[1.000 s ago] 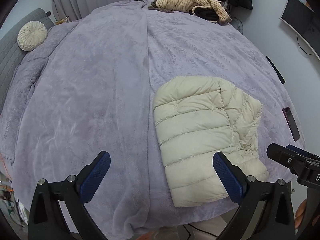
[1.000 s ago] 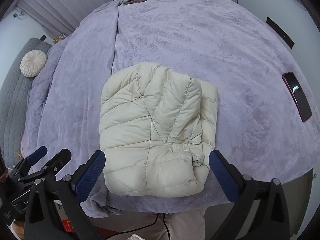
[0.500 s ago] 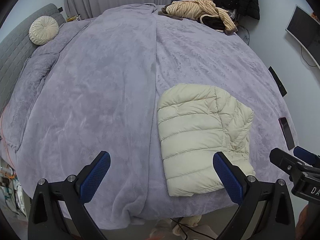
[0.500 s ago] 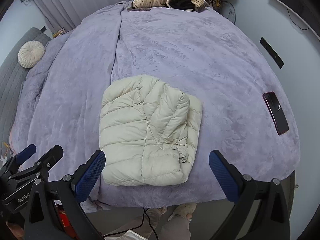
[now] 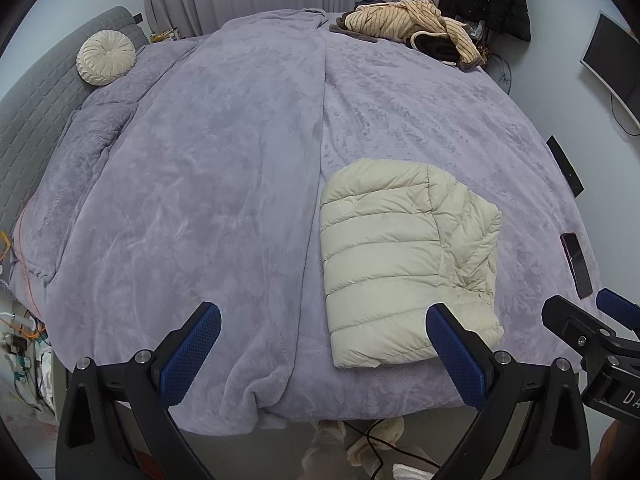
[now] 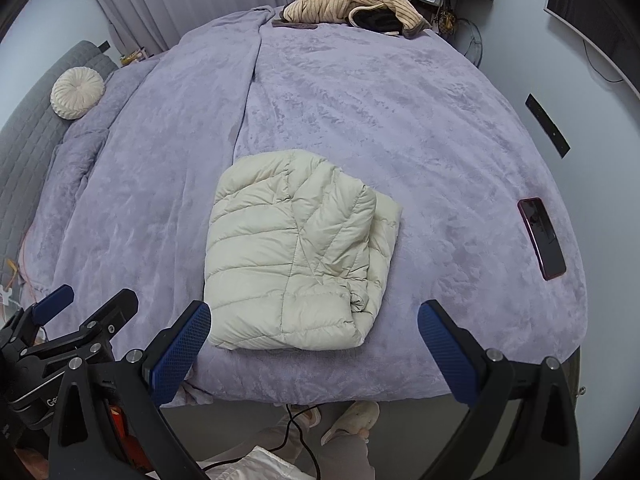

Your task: Fold large clothes

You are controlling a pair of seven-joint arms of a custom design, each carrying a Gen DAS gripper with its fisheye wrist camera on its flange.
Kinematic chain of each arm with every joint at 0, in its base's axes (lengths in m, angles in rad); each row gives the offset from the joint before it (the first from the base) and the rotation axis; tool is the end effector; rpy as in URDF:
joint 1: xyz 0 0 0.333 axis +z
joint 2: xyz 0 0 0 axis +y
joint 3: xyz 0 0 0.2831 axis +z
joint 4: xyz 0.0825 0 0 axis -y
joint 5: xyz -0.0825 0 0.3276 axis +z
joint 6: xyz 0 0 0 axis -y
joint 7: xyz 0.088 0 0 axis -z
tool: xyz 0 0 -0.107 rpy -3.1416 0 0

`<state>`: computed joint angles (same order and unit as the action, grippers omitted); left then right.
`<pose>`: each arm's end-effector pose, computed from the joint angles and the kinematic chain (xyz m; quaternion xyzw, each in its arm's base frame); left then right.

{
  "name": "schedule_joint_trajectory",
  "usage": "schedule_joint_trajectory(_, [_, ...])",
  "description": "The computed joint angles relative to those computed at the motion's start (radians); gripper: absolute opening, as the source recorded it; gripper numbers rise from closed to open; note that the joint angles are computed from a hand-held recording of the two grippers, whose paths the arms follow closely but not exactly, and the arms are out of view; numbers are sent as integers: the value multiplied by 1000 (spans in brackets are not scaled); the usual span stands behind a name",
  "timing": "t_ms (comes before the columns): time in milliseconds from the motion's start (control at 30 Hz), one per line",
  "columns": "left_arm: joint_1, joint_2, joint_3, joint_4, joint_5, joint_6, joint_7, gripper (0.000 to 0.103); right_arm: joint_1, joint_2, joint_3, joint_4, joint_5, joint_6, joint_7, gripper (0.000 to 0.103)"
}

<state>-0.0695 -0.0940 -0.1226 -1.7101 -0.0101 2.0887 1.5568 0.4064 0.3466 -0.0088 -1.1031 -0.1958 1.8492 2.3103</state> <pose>0.5037 -0.1017 0.6346 -0.6239 0.7457 -0.1809 0.1480 0.5693 0.2238 0.6299 -0.5690 0.7921 -0.1390 0.1716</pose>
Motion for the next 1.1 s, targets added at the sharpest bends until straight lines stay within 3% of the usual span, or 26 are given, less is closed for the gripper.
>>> schedule_joint_trajectory(1100, [5, -14, 4, -10, 16, 4, 2, 103, 3, -33, 4, -47, -41, 6, 29, 103])
